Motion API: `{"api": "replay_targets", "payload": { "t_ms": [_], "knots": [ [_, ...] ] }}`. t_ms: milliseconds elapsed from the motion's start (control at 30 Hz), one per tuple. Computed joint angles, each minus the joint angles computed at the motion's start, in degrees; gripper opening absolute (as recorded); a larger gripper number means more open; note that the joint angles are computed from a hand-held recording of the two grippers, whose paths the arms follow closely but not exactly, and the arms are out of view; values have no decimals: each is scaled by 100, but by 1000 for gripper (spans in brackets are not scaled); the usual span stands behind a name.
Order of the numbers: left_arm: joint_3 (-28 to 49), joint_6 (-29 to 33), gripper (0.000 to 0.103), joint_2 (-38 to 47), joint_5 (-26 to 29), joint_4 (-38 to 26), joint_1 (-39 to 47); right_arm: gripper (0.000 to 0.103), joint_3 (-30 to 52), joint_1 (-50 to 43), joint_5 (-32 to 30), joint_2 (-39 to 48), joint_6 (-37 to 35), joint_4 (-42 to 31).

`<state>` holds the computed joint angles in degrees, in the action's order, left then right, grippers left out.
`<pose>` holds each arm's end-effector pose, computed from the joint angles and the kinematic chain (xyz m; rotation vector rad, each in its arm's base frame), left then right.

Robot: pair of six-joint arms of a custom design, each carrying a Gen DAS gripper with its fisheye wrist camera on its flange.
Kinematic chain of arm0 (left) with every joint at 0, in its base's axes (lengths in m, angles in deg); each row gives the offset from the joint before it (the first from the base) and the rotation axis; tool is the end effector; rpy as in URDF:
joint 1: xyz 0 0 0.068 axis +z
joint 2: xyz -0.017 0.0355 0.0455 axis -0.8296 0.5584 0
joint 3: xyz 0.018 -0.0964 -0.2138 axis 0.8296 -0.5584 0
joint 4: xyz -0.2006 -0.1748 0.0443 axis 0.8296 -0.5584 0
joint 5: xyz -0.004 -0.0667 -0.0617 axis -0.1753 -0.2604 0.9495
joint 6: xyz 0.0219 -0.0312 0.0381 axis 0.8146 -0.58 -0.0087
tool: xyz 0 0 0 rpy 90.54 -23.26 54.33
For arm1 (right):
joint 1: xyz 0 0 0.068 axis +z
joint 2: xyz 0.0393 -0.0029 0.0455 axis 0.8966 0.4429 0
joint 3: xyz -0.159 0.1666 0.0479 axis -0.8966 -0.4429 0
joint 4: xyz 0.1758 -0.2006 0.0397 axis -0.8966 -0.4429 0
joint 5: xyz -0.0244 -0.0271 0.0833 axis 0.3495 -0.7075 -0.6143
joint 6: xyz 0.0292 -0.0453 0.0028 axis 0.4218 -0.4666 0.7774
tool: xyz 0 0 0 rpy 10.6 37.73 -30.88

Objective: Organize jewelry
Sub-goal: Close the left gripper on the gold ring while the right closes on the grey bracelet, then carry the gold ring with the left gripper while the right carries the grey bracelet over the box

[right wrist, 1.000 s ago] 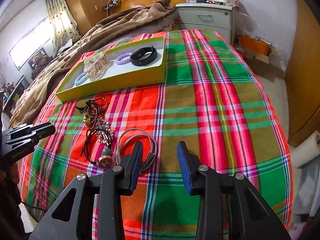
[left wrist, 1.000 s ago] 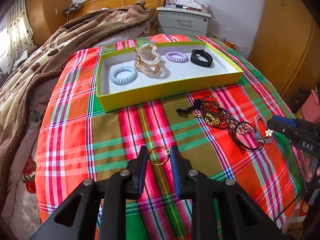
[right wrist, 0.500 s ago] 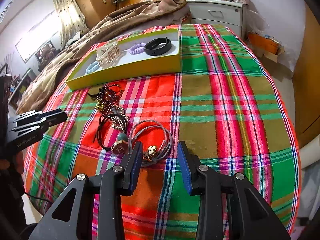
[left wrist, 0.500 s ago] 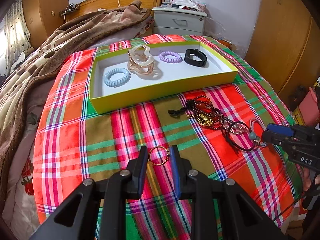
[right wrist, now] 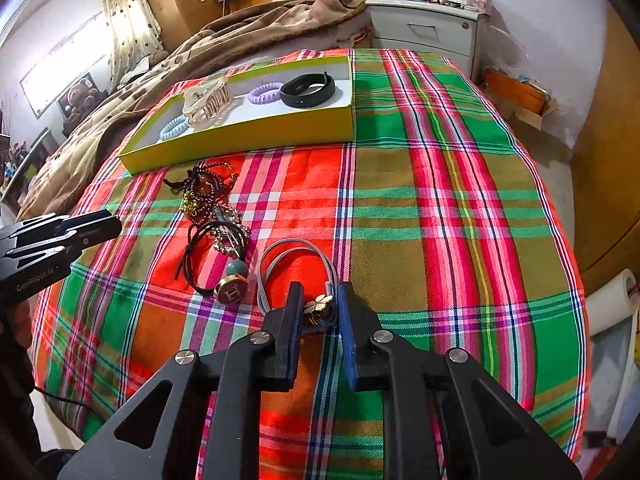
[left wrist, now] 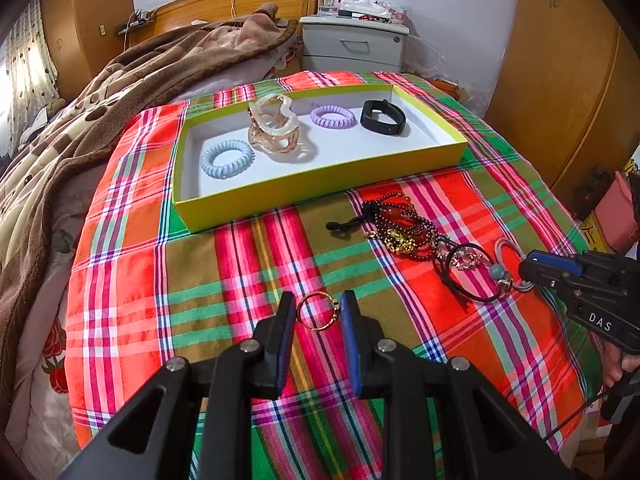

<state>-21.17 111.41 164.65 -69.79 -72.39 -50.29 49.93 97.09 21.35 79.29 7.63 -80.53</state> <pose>0.3355 0.0225 0.1748 0.5653 2.4820 -0.2114 0.2781 0.1748 0.1544 0.0754 2.5588 0.1922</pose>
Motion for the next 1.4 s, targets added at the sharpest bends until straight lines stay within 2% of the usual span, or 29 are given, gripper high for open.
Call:
{"api": "replay_targets", "payload": {
  "t_ms": [333,767,1133,1400],
  "knots": [
    [13,-21,24,-79,6,-36,-32,16,-243,-9,148,-369,71,103],
    [647,-131,24,128,97,-242,-162,16,17,-224,319,-610,-176,44],
    [2111,-381,24,1199,277,-677,-479,16,1215,-644,183,156,-749,126],
    [3451,-589,24,2271,123,-884,-786,16,2500,-1014,-91,1291,-1089,25]
  ]
}}
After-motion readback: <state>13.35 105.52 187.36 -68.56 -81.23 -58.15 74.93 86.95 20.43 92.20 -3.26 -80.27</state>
